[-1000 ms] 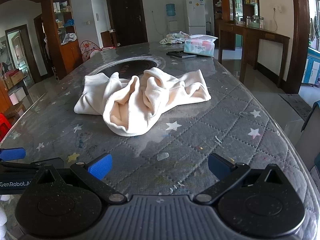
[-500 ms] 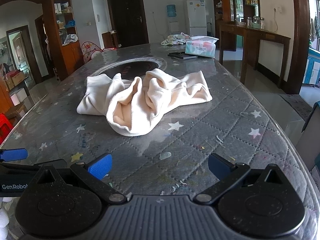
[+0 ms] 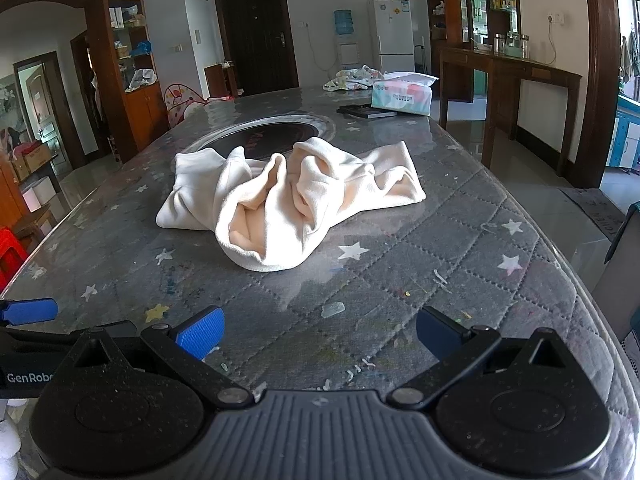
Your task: Fold clothes
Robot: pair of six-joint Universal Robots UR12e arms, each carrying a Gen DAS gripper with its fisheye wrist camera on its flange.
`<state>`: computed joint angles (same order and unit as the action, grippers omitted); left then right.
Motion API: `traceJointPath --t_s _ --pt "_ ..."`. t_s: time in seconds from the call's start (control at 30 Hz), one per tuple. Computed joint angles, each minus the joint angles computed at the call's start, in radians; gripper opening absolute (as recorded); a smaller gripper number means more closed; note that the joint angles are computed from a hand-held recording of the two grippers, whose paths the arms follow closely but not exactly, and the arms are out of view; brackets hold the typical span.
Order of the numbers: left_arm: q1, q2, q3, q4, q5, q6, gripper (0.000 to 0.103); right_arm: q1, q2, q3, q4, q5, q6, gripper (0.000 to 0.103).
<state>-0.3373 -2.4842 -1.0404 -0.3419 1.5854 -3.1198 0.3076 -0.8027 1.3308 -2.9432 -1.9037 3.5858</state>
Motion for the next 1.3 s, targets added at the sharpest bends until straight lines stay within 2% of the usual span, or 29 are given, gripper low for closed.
traceJointPath --t_s 1.3 --pt "-0.003 -0.011 0.022 -0.038 0.007 0.006 0.103 -0.005 0.005 -0.008 0.016 0.024 0.006 0.103"
